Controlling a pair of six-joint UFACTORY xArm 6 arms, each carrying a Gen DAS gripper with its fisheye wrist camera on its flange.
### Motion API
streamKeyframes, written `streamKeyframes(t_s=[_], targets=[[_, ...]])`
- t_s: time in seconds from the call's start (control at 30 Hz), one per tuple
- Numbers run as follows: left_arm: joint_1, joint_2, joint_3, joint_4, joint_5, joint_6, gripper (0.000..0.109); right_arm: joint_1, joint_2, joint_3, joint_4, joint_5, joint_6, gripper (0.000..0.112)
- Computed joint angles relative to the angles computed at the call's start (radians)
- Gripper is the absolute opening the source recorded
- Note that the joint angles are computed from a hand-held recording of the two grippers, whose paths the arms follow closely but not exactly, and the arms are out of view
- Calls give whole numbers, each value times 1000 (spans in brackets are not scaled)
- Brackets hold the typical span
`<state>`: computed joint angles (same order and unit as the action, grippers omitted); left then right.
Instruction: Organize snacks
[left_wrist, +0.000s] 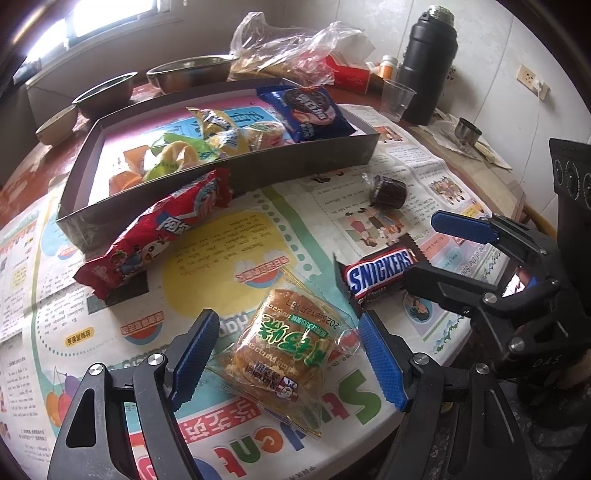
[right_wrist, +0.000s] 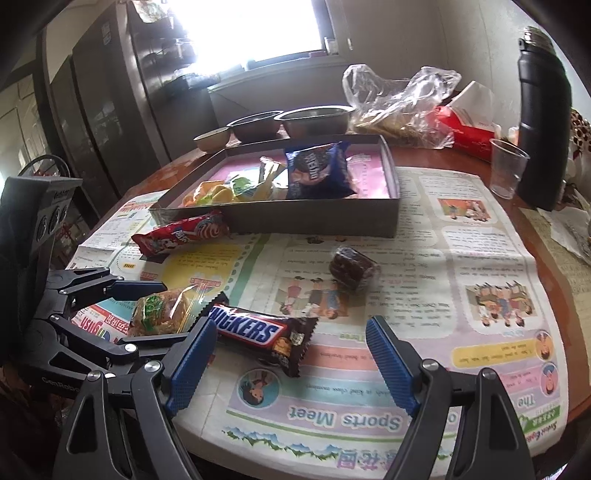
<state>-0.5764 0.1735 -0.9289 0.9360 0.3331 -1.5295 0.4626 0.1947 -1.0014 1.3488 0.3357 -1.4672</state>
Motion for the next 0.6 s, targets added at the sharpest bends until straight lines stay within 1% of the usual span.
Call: streamKeyframes(t_s=[0.27, 0.47, 0.6], targets=[[24, -28, 35, 47, -18, -65, 79, 23, 38, -29, 29, -19, -103, 85], [39, -40, 51, 76, -24, -98, 79, 49, 62, -49, 38, -35, -169, 86], [45, -44, 58, 94, -34, -117, 79, 66, 93, -64, -17, -65, -131, 86]])
